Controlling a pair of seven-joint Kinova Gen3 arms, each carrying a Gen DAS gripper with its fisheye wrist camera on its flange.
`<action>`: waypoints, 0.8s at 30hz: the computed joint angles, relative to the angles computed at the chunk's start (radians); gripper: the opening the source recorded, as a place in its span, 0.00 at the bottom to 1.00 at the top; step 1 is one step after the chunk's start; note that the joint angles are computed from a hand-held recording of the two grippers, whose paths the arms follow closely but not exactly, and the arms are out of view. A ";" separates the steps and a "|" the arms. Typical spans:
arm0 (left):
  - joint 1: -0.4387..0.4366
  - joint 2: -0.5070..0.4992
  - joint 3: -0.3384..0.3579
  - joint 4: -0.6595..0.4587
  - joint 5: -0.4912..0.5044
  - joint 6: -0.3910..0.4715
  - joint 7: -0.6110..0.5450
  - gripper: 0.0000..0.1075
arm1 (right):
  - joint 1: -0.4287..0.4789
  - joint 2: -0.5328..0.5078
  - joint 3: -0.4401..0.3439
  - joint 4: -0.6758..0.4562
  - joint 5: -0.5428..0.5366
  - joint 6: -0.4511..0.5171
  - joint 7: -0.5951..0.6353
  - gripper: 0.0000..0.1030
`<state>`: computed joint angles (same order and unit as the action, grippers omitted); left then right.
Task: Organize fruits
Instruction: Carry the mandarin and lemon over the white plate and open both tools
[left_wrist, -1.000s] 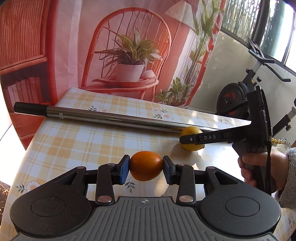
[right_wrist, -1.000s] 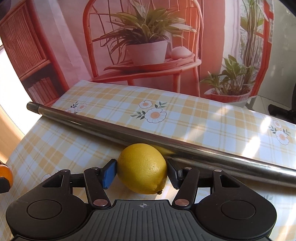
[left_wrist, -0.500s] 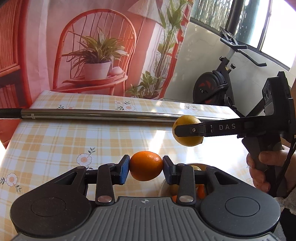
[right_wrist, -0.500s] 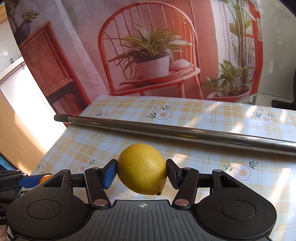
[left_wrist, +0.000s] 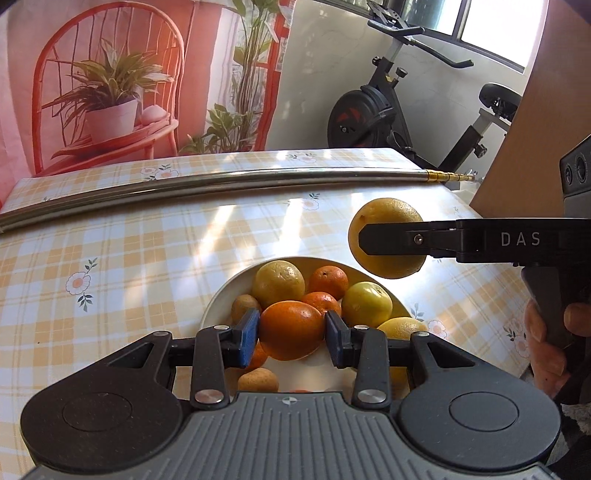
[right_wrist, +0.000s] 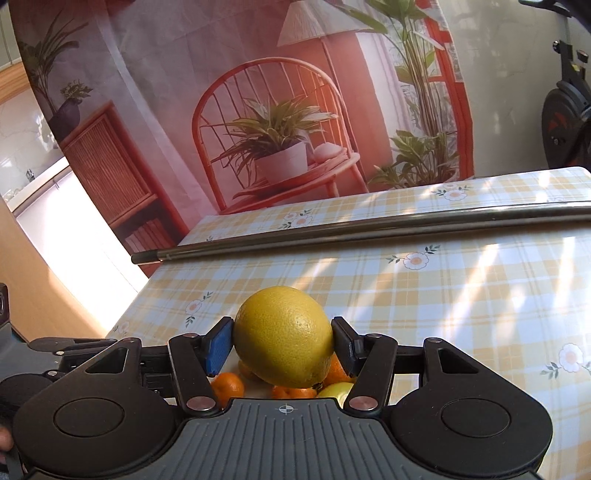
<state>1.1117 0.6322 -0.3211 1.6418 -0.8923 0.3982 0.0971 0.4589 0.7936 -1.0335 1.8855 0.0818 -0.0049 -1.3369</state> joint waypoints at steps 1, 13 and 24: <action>-0.020 0.006 0.026 -0.013 0.013 0.012 -0.028 0.37 | 0.017 0.000 -0.008 0.019 0.001 -0.016 0.000 0.52; -0.133 0.077 0.109 -0.088 0.221 0.007 -0.266 0.37 | 0.085 0.005 -0.012 0.098 0.084 -0.071 -0.102 0.52; -0.041 0.091 -0.020 -0.102 0.260 0.017 -0.250 0.38 | 0.073 0.015 0.000 0.078 0.122 -0.050 -0.150 0.52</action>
<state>1.0704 0.7228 -0.3412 1.5398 -0.6319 0.4148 -0.1531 0.5318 0.8089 -1.0334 1.9637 0.2034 -0.0545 -1.4870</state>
